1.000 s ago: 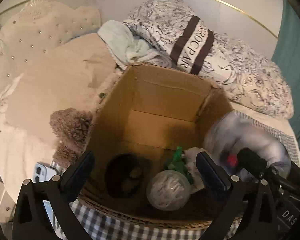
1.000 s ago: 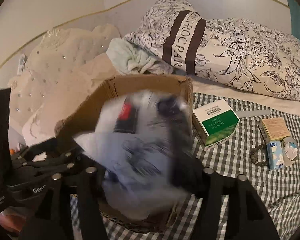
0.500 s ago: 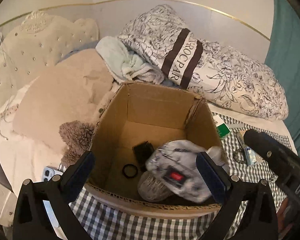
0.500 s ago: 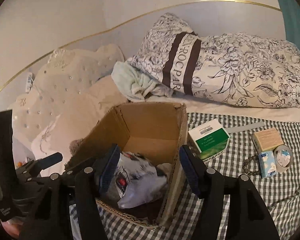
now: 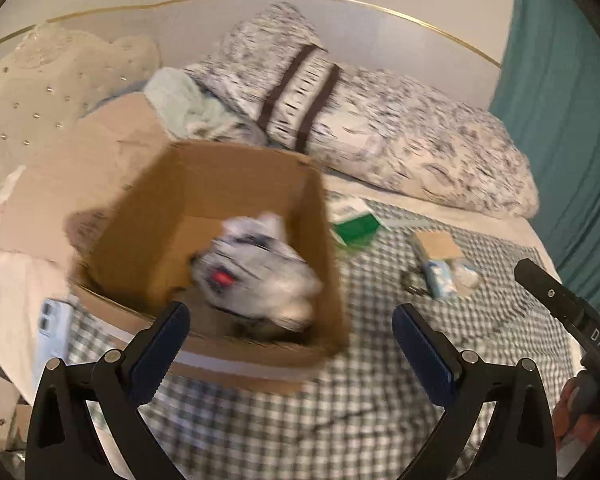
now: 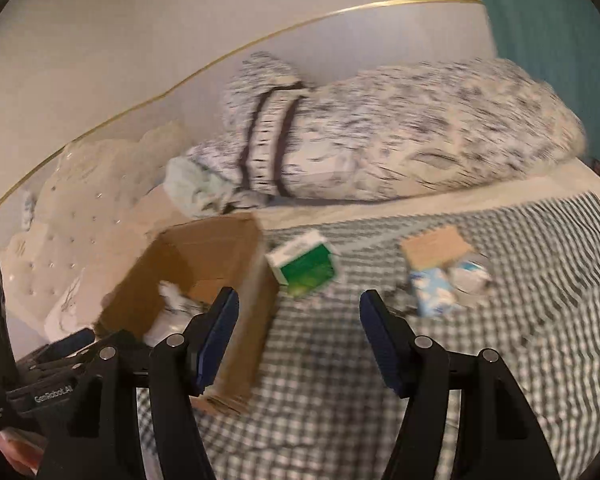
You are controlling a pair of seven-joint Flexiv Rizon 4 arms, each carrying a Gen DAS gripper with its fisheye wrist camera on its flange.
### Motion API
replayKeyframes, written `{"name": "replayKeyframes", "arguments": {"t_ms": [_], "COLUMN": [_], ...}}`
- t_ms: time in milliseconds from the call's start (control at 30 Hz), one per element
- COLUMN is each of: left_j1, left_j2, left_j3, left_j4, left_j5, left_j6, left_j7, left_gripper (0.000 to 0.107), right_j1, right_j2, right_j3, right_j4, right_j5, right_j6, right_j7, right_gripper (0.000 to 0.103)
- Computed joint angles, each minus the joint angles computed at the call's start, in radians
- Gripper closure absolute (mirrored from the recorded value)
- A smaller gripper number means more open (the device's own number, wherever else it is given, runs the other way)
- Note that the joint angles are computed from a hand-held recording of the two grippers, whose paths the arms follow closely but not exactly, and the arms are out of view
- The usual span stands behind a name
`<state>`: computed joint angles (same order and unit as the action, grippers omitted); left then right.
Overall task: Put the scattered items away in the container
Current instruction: 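Reach left tool toward blue cloud-print tissue pack while right tool reaches clear round cup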
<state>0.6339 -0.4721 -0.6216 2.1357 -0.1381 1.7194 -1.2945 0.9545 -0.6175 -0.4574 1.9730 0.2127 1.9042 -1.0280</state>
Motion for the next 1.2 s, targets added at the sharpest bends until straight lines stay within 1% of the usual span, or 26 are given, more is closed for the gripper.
{"name": "replayKeyframes", "arguments": {"t_ms": [33,133,167,200,300,367,400,433,467,500,567,633,733,833,900,967,1067,1133,1200], "left_j1": [-0.03,-0.148,-0.165,-0.184,-0.271,-0.355,-0.387,-0.411,-0.433,-0.457,-0.503,-0.53,-0.612,-0.672,-0.699,-0.736,-0.791,-0.822,-0.864], "left_j2": [-0.001,-0.006,-0.009,-0.012,-0.025,-0.035,-0.042,-0.052,-0.065,-0.076,-0.105,-0.138,-0.191,-0.253,-0.306,-0.351,-0.421,-0.462,-0.505], "left_j3": [0.015,0.085,0.09,0.094,0.14,0.201,0.223,0.237,0.245,0.26,0.286,0.295,0.356,0.397,0.409,0.438,0.488,0.523,0.58], "left_j4": [0.002,0.001,0.003,0.003,-0.009,-0.026,-0.036,-0.05,-0.065,-0.081,-0.118,-0.154,-0.231,-0.321,-0.392,-0.456,-0.559,-0.625,-0.697], "left_j5": [-0.001,-0.001,0.002,0.005,0.016,0.023,0.026,0.03,0.032,0.031,0.024,0.019,-0.006,-0.03,-0.045,-0.061,-0.081,-0.095,-0.1], "left_j6": [0.002,0.013,0.018,0.021,0.025,0.038,0.043,0.045,0.045,0.04,0.033,0.027,0.008,-0.039,-0.067,-0.093,-0.134,-0.166,-0.206], "left_j7": [-0.006,-0.028,-0.033,-0.039,-0.05,-0.054,-0.056,-0.056,-0.055,-0.056,-0.059,-0.057,-0.061,-0.054,-0.045,-0.045,-0.052,-0.067,-0.093], "left_gripper": [0.004,0.004,0.004,0.004,0.004,0.004,0.004,0.004,0.004,0.004,0.004,0.004,0.004,0.004,0.004,0.004,0.004,0.004,0.004], "right_j1": [-0.005,0.021,0.034,0.028,-0.011,-0.053,-0.085,-0.132,-0.152,-0.195,-0.258,-0.316,-0.413,-0.446,-0.466,-0.531,-0.602,-0.633,-0.647], "right_j2": [0.01,0.032,0.033,0.036,0.045,0.045,0.047,0.047,0.047,0.042,0.028,0.011,-0.025,-0.064,-0.092,-0.118,-0.153,-0.179,-0.201], "right_j3": [-0.002,-0.056,-0.08,-0.08,-0.057,-0.026,0.002,0.041,0.06,0.094,0.143,0.185,0.252,0.257,0.257,0.299,0.344,0.358,0.363], "right_j4": [0.024,0.101,0.127,0.145,0.187,0.2,0.203,0.204,0.207,0.205,0.197,0.179,0.143,0.1,0.066,0.032,-0.014,-0.047,-0.068], "right_j5": [0.005,0.04,0.059,0.07,0.108,0.132,0.134,0.131,0.14,0.135,0.129,0.112,0.059,0.021,-0.005,-0.052,-0.109,-0.143,-0.163], "right_j6": [0.006,0.019,0.034,0.053,0.098,0.122,0.13,0.142,0.151,0.164,0.185,0.188,0.188,0.154,0.128,0.116,0.097,0.079,0.072], "right_j7": [-0.005,-0.025,-0.033,-0.044,-0.083,-0.106,-0.115,-0.121,-0.13,-0.137,-0.155,-0.17,-0.181,-0.202,-0.206,-0.194,-0.167,-0.152,-0.138], "right_gripper": [0.04,0.04,0.04,0.04,0.04,0.04,0.04,0.04,0.04,0.04,0.04,0.04,0.04,0.04,0.04,0.04,0.04,0.04,0.04]}}
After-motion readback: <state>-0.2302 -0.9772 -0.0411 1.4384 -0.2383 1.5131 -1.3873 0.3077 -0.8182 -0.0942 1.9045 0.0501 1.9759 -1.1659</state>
